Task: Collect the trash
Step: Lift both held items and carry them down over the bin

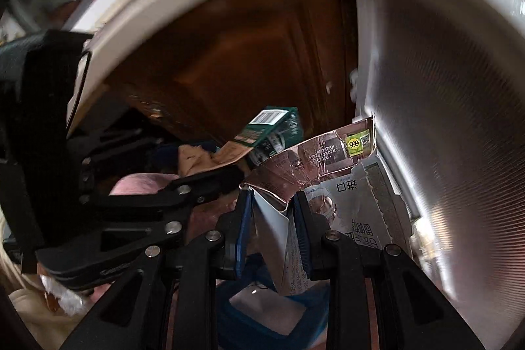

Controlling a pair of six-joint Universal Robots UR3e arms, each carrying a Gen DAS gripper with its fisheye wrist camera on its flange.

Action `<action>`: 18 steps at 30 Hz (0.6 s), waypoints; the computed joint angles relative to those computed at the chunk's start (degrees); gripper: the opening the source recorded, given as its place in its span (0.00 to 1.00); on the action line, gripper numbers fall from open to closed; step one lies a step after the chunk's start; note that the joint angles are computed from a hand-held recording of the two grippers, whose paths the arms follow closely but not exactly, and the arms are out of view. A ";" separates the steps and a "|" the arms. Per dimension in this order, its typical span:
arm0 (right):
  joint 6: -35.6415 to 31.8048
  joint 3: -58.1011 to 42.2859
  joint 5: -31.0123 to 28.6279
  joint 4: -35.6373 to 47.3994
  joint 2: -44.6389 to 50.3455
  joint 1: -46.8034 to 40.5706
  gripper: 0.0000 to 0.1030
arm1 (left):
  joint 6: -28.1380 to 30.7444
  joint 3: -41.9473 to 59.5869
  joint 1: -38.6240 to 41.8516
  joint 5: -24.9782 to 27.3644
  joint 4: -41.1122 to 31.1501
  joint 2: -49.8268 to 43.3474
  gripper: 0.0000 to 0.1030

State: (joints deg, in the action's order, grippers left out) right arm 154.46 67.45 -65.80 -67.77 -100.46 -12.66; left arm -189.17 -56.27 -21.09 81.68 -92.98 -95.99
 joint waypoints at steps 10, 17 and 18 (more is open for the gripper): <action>7.93 32.41 -2.71 -28.95 1.83 2.03 0.25 | 2.00 -19.75 4.68 -2.63 13.49 -3.16 0.31; 11.13 32.25 -2.80 -36.11 12.63 1.57 0.25 | 3.63 -18.55 6.64 -5.40 15.51 -10.09 0.31; 11.43 31.39 -3.18 -36.88 14.23 1.66 0.25 | 3.65 -18.46 6.83 -5.74 15.90 -10.74 0.31</action>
State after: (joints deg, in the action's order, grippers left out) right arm 165.89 98.84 -68.98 -104.65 -86.23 -11.00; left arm -185.52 -74.73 -14.25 75.94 -77.08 -106.74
